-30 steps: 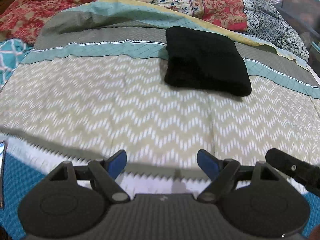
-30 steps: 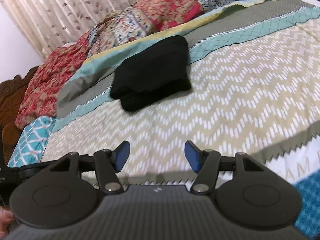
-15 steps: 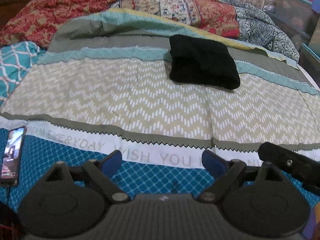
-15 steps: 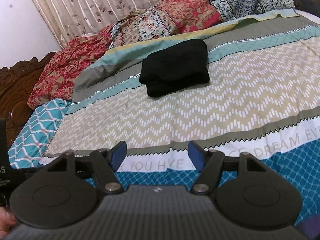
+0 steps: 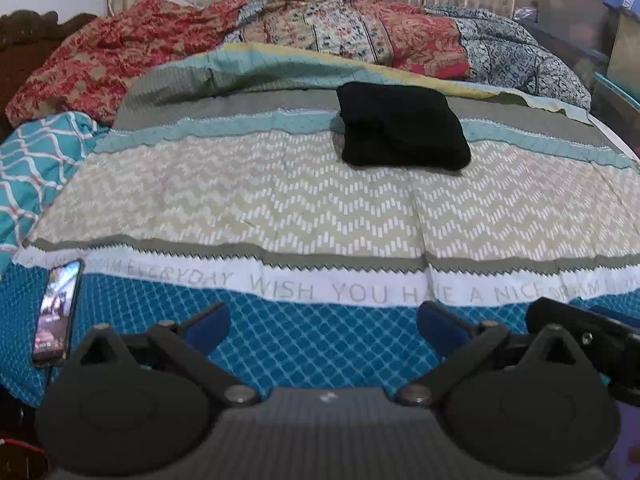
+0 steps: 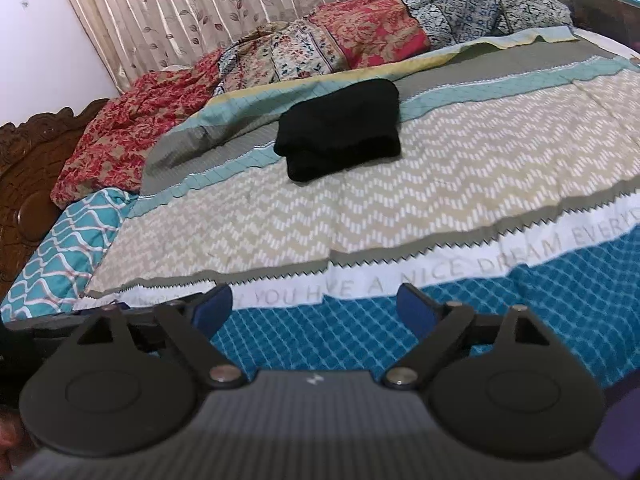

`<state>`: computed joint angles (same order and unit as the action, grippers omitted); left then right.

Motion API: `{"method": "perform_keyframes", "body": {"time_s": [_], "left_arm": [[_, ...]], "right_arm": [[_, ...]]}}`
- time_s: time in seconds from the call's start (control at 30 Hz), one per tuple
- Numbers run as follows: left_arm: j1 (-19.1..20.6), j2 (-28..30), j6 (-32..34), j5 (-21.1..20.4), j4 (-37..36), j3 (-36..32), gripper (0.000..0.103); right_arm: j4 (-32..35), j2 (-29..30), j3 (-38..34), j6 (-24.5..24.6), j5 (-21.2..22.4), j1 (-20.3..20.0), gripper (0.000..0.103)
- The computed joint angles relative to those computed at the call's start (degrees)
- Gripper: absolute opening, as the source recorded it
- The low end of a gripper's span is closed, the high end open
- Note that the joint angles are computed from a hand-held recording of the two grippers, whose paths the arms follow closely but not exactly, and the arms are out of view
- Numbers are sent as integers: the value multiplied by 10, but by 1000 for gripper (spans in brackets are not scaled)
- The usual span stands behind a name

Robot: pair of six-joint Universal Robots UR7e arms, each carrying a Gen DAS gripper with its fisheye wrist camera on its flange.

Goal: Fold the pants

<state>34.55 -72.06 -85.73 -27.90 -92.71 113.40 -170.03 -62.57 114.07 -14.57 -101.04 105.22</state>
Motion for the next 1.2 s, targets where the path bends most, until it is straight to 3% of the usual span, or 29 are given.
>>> {"method": "perform_keyframes", "body": {"time_s": [0.33, 0.6, 0.97, 1.2], "left_arm": [[-1, 5, 8, -10, -4, 6, 103], [13, 21, -7, -57, 28, -7, 103], [23, 47, -39, -67, 99, -40, 103], [23, 37, -53, -59, 92, -30, 103]], "right_arm": [[-14, -2, 7, 0, -20, 1, 95], [4, -5, 14, 8, -24, -6, 95], [20, -1, 15, 29, -28, -6, 95], [-9, 7, 21, 17, -38, 0, 95]]}}
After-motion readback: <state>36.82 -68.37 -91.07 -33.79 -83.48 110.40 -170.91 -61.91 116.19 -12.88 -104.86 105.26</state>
